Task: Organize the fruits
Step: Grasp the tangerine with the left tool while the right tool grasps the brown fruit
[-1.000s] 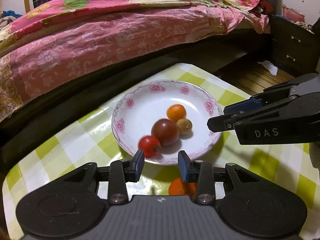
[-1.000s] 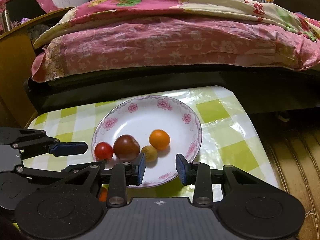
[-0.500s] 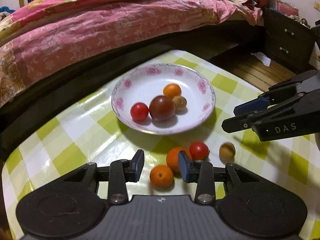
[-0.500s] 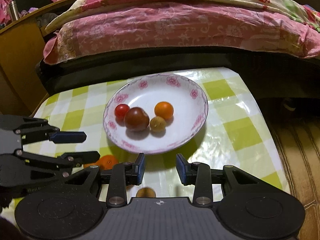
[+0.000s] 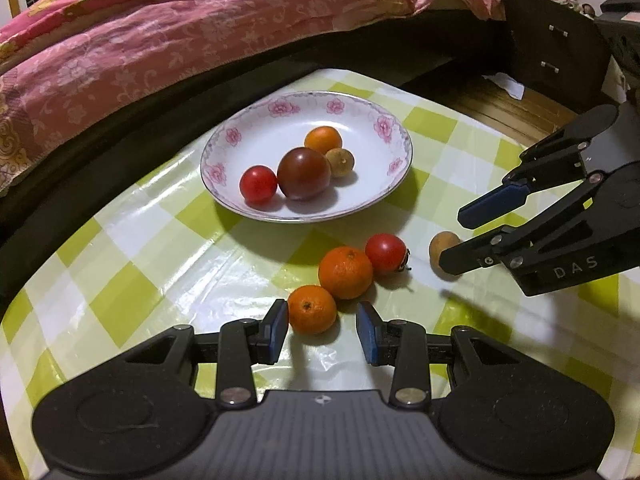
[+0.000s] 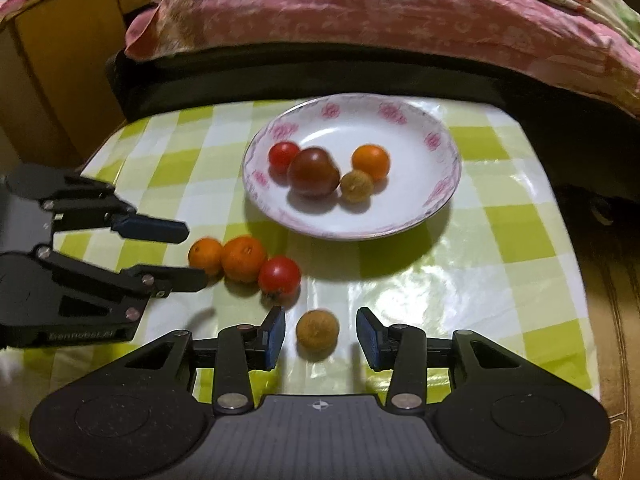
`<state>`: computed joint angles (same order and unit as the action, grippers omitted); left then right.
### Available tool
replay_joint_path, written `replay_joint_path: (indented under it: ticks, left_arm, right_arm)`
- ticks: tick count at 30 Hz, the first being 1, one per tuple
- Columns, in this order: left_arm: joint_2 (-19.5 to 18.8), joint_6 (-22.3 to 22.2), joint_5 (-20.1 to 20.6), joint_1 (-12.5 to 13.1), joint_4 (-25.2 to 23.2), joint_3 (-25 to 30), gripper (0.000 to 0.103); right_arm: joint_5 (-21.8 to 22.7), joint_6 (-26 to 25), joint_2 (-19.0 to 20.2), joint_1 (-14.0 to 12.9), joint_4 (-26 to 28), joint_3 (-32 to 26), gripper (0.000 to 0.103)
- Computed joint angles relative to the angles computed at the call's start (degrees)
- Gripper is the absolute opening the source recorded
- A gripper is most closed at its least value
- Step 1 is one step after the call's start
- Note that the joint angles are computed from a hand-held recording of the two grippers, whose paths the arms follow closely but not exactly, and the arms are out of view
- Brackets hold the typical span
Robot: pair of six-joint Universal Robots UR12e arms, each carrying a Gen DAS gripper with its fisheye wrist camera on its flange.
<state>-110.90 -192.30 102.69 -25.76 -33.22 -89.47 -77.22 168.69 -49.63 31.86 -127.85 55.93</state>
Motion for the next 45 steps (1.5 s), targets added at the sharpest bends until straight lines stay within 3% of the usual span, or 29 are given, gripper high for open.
replay_joint_path:
  ticks: [8, 19, 27, 30, 45]
  left_arm:
    - [-0.58, 1.89, 0.90, -0.07, 0.23, 0.15, 0.044]
    - [-1.31, 0.83, -0.53, 0.69, 0.04, 0.54, 0.044]
    - [-1.34, -0.08, -0.62, 0.63, -0.96, 0.94, 0.039]
    - [-0.86, -0.29, -1.03, 0.67, -1.53, 0.71, 0.038]
    - [0.80, 1.58, -2.99, 0.04, -2.78, -0.97, 0.038]
  right_arm:
    - [-0.07, -0.01, 0.32, -0.05, 0.26, -0.09, 0.037]
    - [-0.31, -0.68, 0.86, 0.35, 2.90, -1.00, 0.036]
    - [-1.01, 0.83, 1.19, 0.28, 4.04, -1.97, 0.023]
    - [-1.28, 1.06, 1.27, 0.31, 4.63, -2.30, 0.022]
    - [0.13, -4.06, 0.43, 1.13, 6.84, -1.76, 0.022]
